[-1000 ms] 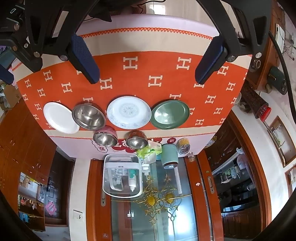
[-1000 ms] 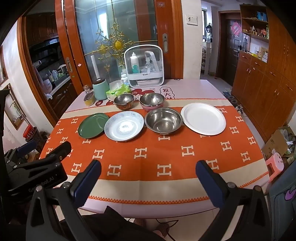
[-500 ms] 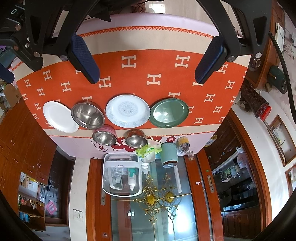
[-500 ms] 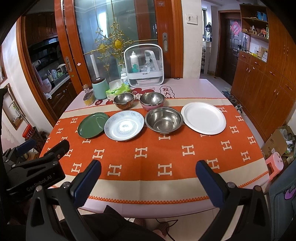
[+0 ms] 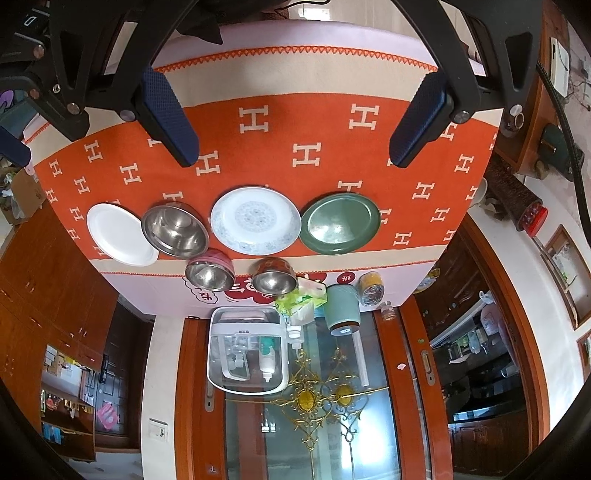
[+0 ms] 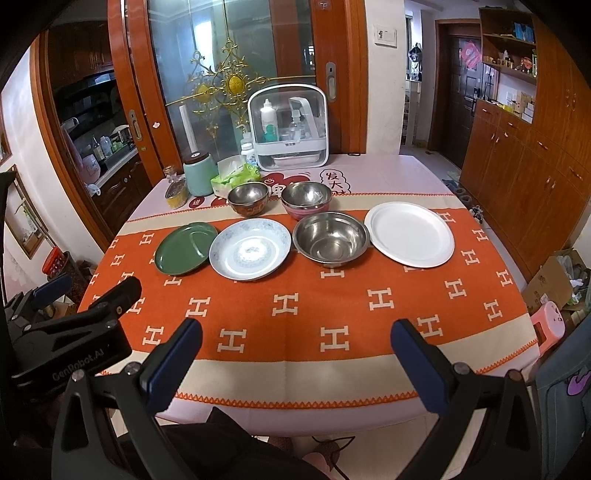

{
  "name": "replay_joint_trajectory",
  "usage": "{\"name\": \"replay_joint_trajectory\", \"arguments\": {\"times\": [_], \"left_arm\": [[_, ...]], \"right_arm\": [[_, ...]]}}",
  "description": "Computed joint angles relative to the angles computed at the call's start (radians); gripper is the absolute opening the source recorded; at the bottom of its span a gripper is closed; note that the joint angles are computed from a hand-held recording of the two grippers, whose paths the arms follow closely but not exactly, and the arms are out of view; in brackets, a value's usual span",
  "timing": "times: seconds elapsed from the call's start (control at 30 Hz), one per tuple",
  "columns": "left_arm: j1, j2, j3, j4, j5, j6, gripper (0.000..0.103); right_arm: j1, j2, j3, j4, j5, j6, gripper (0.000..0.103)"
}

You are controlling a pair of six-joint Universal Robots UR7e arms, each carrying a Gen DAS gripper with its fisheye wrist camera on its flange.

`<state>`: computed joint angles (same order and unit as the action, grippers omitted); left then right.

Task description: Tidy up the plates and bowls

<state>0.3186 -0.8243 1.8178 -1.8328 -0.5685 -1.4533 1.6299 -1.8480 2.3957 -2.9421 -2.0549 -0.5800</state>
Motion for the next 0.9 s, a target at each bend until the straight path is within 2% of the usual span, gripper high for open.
{"name": "replay_joint_trajectory", "arguments": {"times": [0.43,0.7,0.9], "left_arm": [[0.039,-0.035,0.068,-0.151,0.001,0.158,0.102],[0.064,-0.025,0.057,-0.212,-0.013,0.272,0.102],[0.08,0.01,0.039,-0.317,-0.026,0.358,0.102]], "right_arm": [[0.011,0.063,0.045,-0.121,-0.026,0.063,0.102],[0.012,0.078,0.031,-0.124,-0.04,0.122,0.102],[-0.023,0.059,0.026,-0.117,-0.01,0.114,0.102]]}}
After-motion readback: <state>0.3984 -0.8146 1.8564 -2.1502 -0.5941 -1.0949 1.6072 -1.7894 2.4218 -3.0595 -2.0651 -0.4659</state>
